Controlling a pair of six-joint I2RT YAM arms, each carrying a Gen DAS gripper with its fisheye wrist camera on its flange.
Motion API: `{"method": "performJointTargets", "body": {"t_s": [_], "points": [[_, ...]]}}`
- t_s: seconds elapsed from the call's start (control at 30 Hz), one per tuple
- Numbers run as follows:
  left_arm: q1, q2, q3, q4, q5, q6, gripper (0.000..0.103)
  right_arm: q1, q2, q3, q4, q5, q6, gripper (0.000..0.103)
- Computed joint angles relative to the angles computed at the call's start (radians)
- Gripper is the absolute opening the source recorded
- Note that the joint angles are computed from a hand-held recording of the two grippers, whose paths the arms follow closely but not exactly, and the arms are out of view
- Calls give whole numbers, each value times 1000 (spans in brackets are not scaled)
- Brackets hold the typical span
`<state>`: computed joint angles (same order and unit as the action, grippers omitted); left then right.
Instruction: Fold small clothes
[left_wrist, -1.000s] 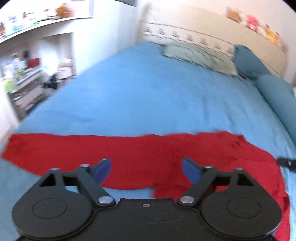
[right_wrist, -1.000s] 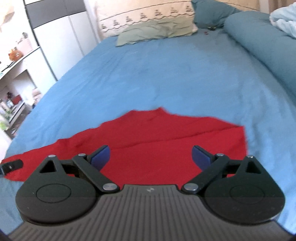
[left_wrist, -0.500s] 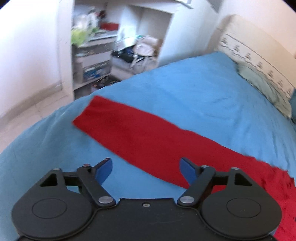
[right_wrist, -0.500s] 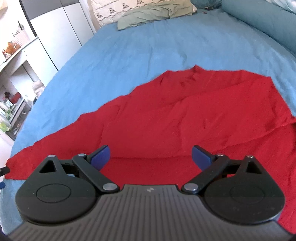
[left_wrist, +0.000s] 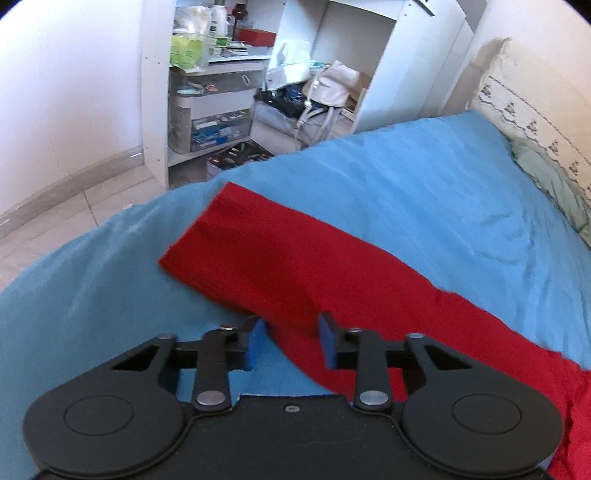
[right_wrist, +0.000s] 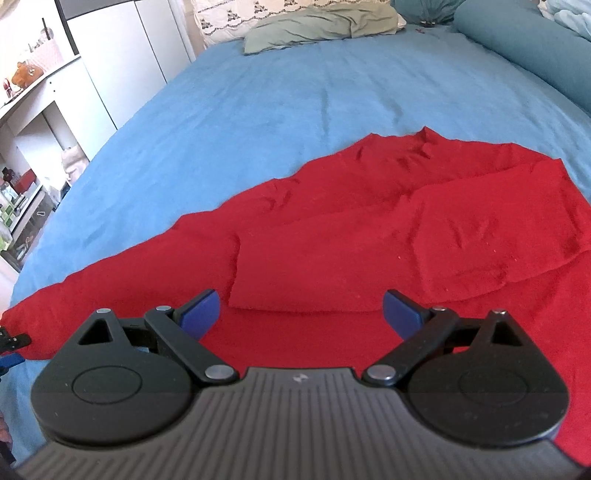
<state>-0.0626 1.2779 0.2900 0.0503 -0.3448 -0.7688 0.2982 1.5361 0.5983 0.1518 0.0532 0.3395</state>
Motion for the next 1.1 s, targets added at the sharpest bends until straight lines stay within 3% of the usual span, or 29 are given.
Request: {"method": "performJointTargets", "body": {"t_s": [0.03,0.13,0.3,0.43,0.57,0.67,0.77,0.97,1.1], "points": [[5,6,6,-4,-3,2,15,1,-1,2,0,-1,3,103],[18,8,14,-5,7,11,6,-2,-8,3,0,-7,7,103],[-90,-44,73,-101,-94,0,5,-44,-38,-16,19,-34,-7,103],[-274,-57,191,-239,-253,-49,5,-126,-83,-34,18,-96,-53,103],[-488,32,352,-317,-395,-87,5,-285,-141,-34,-11,-209,-140,103],[-650,167,519,-345,-460,-108,5,-434,-168,-12,-51,-310,-231,103],[-787,351,720,-325,-463,-98,5,-590,-169,34,-105,-418,-329,103],[-943,793,1203,-312,-357,-68,5,-865,-64,176,-205,-582,-520,103],[-978,1128,1611,-451,-254,-115,5,-995,50,279,-266,-635,-631,103]]}}
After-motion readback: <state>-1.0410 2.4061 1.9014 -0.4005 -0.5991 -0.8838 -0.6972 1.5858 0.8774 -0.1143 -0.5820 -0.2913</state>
